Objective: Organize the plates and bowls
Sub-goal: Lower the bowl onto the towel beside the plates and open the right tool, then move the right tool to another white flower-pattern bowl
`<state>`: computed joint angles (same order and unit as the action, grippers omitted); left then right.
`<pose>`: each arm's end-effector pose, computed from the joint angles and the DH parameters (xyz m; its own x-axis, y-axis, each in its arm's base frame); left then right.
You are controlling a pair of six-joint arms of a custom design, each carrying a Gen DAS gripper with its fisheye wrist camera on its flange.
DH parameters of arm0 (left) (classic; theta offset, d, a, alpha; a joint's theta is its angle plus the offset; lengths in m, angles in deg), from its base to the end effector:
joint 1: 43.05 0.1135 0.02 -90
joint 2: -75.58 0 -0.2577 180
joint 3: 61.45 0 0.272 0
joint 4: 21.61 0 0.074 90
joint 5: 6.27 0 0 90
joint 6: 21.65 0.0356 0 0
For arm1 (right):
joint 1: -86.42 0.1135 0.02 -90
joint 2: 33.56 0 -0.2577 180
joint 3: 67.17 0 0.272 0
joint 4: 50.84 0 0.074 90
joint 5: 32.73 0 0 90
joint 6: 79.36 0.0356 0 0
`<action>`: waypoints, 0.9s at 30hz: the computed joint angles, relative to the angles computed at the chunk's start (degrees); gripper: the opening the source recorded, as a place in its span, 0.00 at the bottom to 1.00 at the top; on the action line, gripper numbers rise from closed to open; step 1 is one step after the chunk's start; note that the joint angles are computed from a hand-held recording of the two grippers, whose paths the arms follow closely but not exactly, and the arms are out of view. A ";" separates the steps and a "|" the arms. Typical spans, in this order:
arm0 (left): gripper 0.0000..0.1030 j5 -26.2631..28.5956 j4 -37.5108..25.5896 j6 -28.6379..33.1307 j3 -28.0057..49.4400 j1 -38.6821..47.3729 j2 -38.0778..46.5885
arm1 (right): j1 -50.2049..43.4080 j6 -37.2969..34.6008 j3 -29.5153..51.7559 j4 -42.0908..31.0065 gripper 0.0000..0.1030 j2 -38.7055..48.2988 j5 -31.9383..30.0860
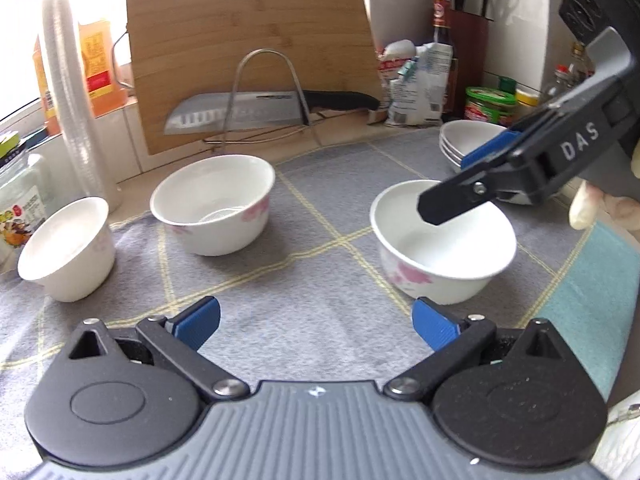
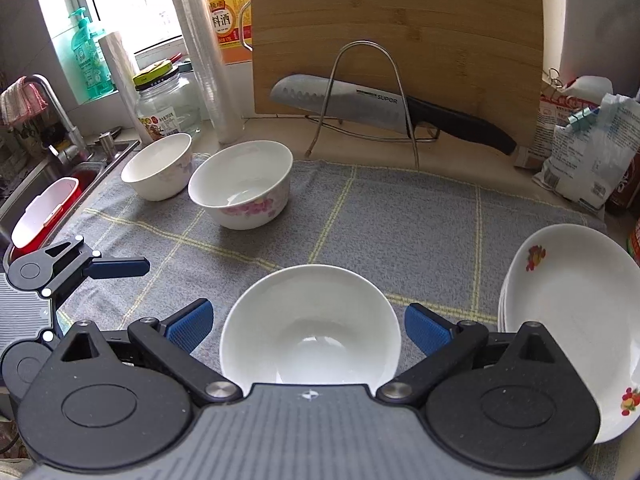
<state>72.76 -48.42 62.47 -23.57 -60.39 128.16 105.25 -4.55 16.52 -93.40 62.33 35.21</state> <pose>0.2007 -0.0556 0.1769 -0.6453 0.0961 -0.7578 0.0909 0.9947 0.0487 0.3497 0.1334 0.2250 -0.6139 -0.4659 -0.6372 -0.6892 0.7100 0.1448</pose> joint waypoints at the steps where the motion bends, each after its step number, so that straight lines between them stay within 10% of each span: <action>1: 0.99 -0.26 0.57 0.35 -0.29 0.99 -0.24 | 0.52 0.03 0.82 -0.22 1.00 0.52 0.12; 27: 0.99 3.67 19.94 3.81 1.63 12.79 20.28 | 6.33 -2.45 19.38 -5.25 1.00 14.60 2.68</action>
<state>76.42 -28.48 66.28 -21.94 -47.60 148.44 111.58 -6.99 35.90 -98.65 76.93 37.88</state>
